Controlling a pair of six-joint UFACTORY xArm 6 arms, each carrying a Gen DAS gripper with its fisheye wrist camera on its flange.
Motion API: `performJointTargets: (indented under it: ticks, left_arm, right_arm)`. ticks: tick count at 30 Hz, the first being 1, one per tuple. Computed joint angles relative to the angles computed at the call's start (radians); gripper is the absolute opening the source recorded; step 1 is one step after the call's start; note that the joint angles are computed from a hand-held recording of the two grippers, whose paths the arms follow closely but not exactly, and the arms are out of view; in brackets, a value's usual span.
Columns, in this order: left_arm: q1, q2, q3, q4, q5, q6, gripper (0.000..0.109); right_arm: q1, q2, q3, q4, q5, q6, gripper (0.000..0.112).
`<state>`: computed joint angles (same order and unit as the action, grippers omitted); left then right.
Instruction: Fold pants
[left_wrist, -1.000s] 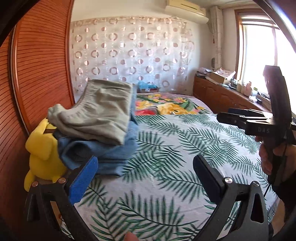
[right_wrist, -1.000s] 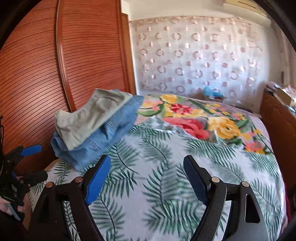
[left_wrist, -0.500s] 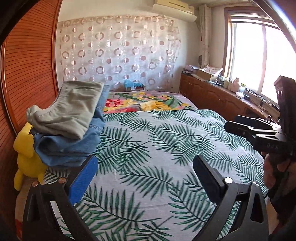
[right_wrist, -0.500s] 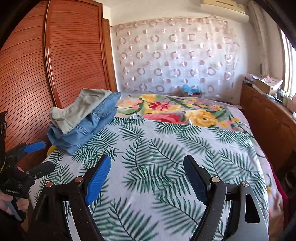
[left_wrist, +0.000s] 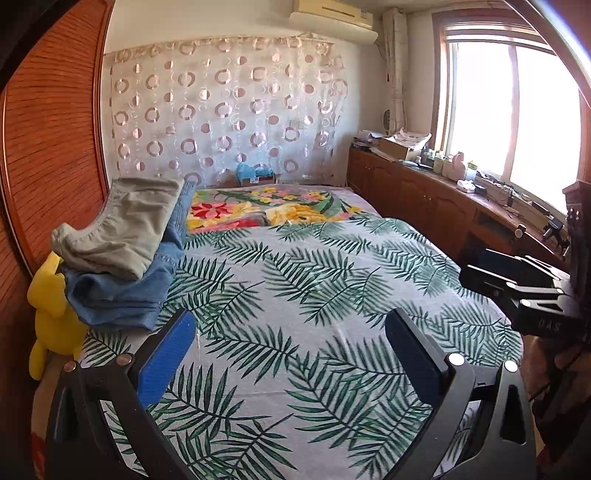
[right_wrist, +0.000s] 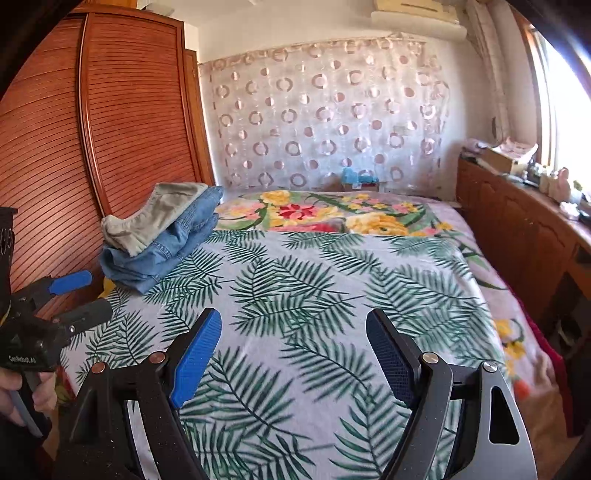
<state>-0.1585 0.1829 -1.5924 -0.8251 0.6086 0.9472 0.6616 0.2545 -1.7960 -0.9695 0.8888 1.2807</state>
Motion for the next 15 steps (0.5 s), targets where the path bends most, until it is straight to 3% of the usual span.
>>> performJointTargets:
  ticks: [15]
  left_arm:
    - [-0.007,-0.109,0.041,-0.027,-0.064,-0.01,0.102]
  right_arm:
    - [0.129,-0.054,-0.004,-0.165,0.196,0.116,0.082]
